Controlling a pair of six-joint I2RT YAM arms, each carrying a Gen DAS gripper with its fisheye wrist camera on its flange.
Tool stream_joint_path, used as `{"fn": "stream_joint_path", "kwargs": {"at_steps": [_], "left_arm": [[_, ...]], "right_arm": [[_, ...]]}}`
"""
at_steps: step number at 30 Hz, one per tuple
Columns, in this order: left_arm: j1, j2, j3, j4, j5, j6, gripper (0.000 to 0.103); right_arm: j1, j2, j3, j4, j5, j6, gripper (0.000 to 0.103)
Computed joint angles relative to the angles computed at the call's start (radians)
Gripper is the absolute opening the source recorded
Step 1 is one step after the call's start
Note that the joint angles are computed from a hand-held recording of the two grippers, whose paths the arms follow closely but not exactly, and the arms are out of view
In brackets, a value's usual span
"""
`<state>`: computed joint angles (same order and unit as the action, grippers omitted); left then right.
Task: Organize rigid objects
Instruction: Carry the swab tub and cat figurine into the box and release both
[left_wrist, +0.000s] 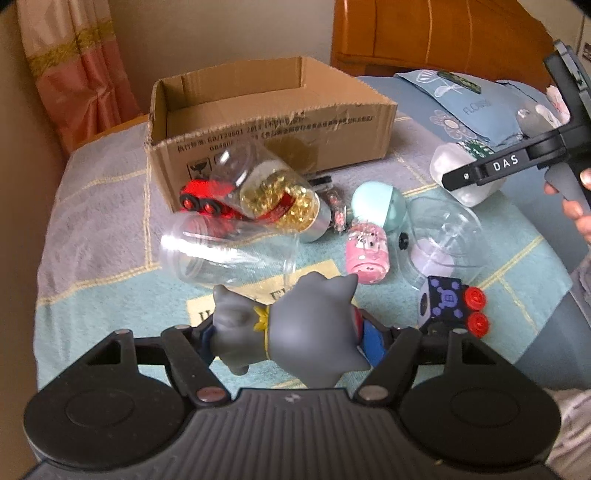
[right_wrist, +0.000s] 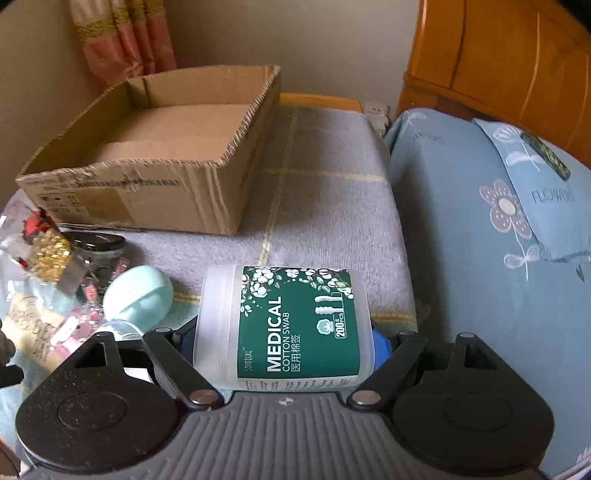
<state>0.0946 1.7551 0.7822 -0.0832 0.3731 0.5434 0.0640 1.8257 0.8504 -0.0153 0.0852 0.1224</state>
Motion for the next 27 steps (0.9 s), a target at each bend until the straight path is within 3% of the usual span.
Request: {"fn": "stream_joint_path", "kwargs": {"at_steps": [8, 15, 19, 27], "left_arm": [[0.005, -0.034, 0.153, -0.136, -0.009, -0.001, 0.072], [-0.06, 0.05, 0.379, -0.144, -0.074, -0.096, 0.072], [-0.12, 0.188, 0.588, -0.199, -0.121, -0.145, 0.072], [-0.108, 0.567, 1.178, -0.44, -0.159, -0.157, 0.073]], "right_arm": [[-0.003, -0.115, 0.035, -0.056, -0.106, -0.076, 0.086], [0.013, -0.085, 0.183, -0.08, -0.159, -0.127, 0.086], [0.022, -0.005, 0.316, -0.114, -0.178, -0.145, 0.086], [0.01, 0.142, 0.519, -0.157, -0.196, -0.151, 0.086]]}}
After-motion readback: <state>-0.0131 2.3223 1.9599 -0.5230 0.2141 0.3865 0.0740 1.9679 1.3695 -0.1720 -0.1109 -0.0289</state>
